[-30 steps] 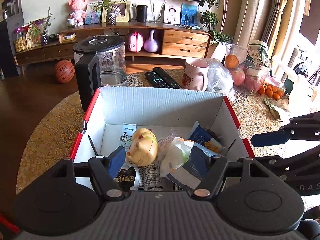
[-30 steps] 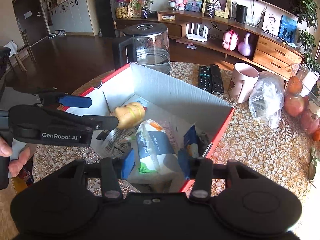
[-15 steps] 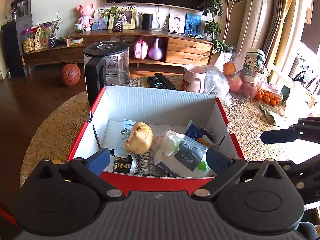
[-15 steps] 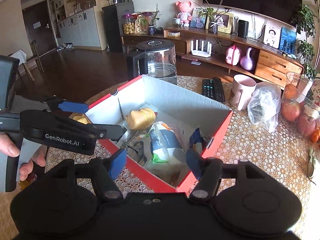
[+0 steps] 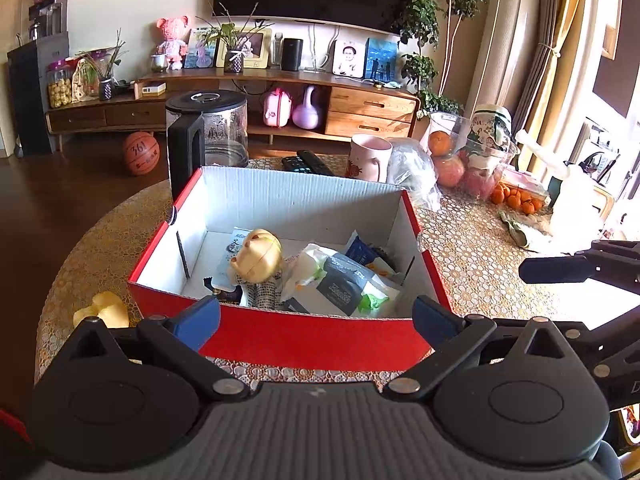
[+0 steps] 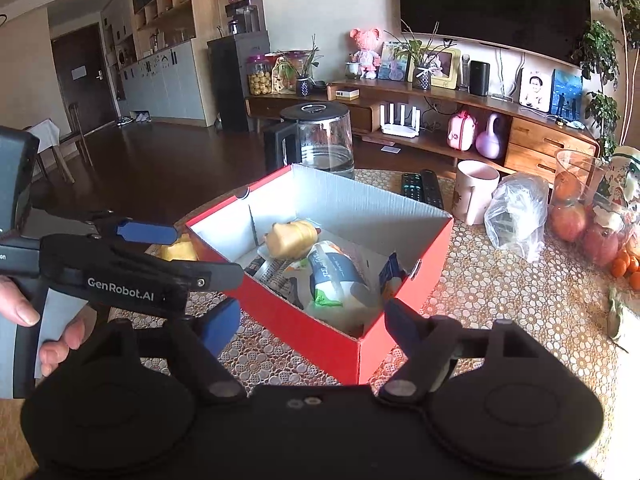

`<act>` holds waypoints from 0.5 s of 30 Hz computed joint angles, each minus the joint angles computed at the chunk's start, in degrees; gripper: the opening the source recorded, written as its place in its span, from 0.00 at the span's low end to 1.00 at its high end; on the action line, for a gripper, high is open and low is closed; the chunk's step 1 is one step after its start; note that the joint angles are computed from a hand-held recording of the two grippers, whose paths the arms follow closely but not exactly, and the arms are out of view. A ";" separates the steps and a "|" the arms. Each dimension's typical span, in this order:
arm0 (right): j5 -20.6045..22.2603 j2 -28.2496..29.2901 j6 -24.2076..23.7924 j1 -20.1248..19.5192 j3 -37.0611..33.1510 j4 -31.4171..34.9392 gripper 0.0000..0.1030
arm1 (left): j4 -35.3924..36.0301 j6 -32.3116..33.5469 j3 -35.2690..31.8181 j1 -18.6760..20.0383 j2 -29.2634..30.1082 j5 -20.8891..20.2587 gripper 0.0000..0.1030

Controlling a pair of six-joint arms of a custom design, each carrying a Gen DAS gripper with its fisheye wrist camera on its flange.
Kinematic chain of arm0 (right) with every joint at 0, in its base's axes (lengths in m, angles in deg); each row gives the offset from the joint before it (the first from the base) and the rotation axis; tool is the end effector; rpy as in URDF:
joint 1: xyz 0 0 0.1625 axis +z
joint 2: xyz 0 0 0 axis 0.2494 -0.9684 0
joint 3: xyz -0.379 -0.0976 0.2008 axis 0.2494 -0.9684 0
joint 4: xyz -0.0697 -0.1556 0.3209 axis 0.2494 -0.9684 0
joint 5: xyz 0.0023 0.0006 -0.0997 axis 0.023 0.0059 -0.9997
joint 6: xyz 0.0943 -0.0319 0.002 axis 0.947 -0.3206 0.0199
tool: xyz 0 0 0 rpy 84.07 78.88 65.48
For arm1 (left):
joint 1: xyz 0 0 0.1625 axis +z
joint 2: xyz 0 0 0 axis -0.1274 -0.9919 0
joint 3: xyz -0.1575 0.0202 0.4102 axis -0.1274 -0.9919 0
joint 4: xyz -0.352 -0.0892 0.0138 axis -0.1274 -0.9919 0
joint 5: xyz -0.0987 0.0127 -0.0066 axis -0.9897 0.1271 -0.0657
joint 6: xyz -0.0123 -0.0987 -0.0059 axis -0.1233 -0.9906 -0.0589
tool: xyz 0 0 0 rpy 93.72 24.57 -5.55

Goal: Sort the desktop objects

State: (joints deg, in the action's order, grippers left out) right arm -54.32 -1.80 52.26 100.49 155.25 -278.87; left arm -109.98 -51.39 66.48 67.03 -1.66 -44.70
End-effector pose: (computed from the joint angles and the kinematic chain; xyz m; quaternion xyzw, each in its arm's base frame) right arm 0.3276 -0.4739 0.0198 0.3663 -0.8672 0.2840 0.1820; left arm -0.0428 -0.4695 0.2876 0.1838 0.8633 -0.3833 0.2720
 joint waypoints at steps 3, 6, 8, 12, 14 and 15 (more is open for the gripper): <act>0.90 -0.65 1.66 -0.50 1.54 -0.95 0.81 | -0.99 -1.00 1.51 -1.23 -0.17 0.87 1.00; 1.27 -0.89 2.53 -0.88 3.00 -2.59 0.83 | -1.85 -1.53 2.73 -2.44 -0.15 2.04 1.00; 1.10 -0.93 2.56 -0.97 3.84 -3.74 0.84 | -1.49 -2.24 3.30 -2.97 -0.34 2.48 1.00; 0.83 -1.05 2.91 -1.18 5.29 -5.42 0.84 | -2.02 -2.68 4.60 -4.05 0.02 4.53 1.00; 0.44 -0.87 2.76 -1.07 5.88 -6.38 0.84 | -2.50 -2.35 5.13 -4.34 0.23 4.73 1.00; 0.30 -0.84 2.75 -1.03 6.03 -6.69 0.84 | -2.39 -2.45 5.25 -4.38 0.26 4.71 1.00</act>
